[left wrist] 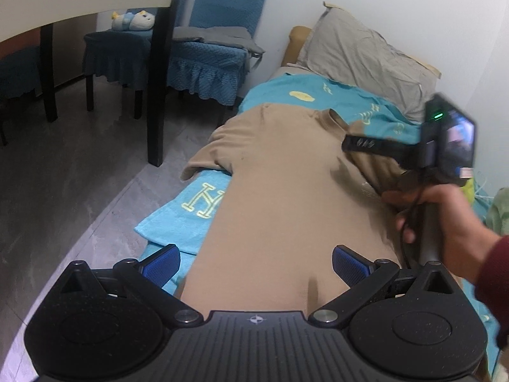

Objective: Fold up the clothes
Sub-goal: 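Grasp the opposite side edge of the T-shirt with the left gripper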

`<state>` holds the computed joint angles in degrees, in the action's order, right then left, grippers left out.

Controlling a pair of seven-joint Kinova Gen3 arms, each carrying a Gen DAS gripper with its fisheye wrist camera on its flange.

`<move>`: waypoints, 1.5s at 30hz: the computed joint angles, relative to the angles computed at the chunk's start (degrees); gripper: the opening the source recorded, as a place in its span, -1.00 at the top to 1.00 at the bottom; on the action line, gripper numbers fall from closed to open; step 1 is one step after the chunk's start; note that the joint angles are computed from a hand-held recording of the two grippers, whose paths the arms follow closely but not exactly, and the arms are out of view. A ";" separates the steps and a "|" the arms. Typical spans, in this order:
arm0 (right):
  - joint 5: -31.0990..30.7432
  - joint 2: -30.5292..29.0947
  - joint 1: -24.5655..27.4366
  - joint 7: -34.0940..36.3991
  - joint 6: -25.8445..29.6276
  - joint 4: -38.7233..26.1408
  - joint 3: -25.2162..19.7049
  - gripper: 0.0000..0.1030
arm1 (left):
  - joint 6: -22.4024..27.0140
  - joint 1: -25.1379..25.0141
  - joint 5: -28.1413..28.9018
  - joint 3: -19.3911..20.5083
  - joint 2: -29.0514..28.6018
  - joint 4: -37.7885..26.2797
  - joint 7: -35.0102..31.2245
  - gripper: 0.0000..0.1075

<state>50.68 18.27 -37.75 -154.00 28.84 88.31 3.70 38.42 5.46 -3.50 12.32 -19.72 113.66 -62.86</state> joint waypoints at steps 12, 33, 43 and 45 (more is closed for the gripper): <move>0.60 -28.92 -2.36 -14.34 13.23 13.14 -12.70 -1.00 | -0.50 5.67 4.83 -2.16 -4.05 1.13 -5.71 -0.91; -16.23 -59.16 20.11 -25.90 28.58 26.80 -31.51 -0.99 | 1.39 20.37 29.18 -4.93 -4.53 2.11 -19.60 -0.40; -22.55 -63.25 27.00 -21.63 23.08 30.64 -25.68 -0.99 | -9.78 25.32 28.39 4.50 11.13 -0.30 -8.09 0.31; -24.12 -61.99 27.71 -19.49 22.95 30.32 -25.52 -0.99 | -9.51 21.12 24.18 9.81 13.01 -1.39 -3.43 0.58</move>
